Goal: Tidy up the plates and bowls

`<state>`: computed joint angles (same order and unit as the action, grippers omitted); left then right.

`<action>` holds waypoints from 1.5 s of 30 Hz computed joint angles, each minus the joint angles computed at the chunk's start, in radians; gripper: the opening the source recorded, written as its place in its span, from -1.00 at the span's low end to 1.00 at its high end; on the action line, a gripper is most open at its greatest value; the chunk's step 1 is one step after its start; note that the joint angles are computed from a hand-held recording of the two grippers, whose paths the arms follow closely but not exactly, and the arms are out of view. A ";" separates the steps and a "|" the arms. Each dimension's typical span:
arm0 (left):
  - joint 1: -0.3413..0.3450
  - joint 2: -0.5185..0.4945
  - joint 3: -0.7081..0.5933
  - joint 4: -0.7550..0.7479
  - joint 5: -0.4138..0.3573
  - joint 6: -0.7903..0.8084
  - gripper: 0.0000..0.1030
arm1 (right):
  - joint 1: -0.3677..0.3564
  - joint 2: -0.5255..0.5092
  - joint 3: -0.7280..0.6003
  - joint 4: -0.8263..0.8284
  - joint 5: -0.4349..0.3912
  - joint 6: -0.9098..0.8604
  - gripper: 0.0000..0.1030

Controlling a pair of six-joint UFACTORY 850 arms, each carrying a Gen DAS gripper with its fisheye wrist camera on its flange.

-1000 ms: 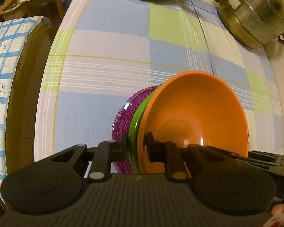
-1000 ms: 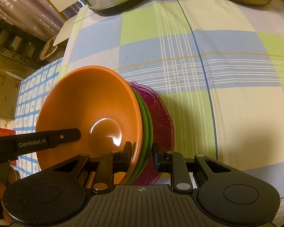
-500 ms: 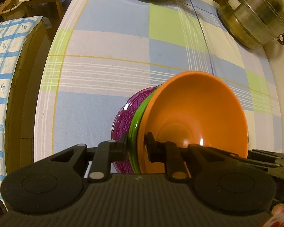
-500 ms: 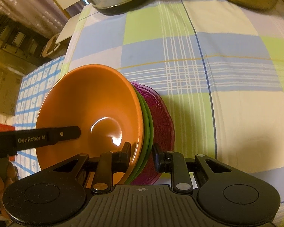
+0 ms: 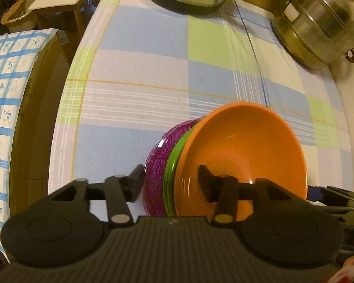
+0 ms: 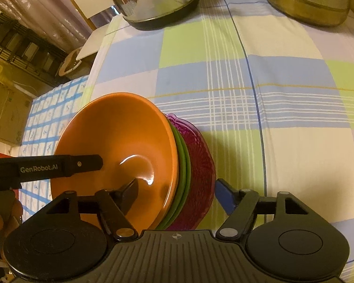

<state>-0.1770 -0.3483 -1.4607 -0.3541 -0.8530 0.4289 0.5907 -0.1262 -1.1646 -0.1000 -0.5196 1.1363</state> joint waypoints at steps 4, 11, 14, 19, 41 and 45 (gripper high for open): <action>0.007 0.012 0.004 -0.028 0.009 0.020 0.25 | 0.002 0.012 0.009 -0.017 0.009 0.016 0.40; 0.014 0.060 0.033 -0.069 0.067 0.087 0.66 | 0.020 0.044 0.017 -0.111 0.014 0.089 0.42; 0.028 0.089 0.051 -0.101 0.094 0.112 0.78 | 0.030 0.064 0.023 -0.165 0.009 0.132 0.46; 0.062 0.156 0.101 -0.201 0.140 0.191 0.96 | 0.050 0.105 0.041 -0.275 0.002 0.237 0.54; 0.155 0.581 0.521 -0.580 0.329 0.600 0.99 | 0.241 0.359 0.214 -0.752 -0.182 0.793 0.68; 0.140 0.662 0.608 -0.552 0.356 0.581 0.99 | 0.290 0.386 0.242 -0.779 -0.228 0.831 0.68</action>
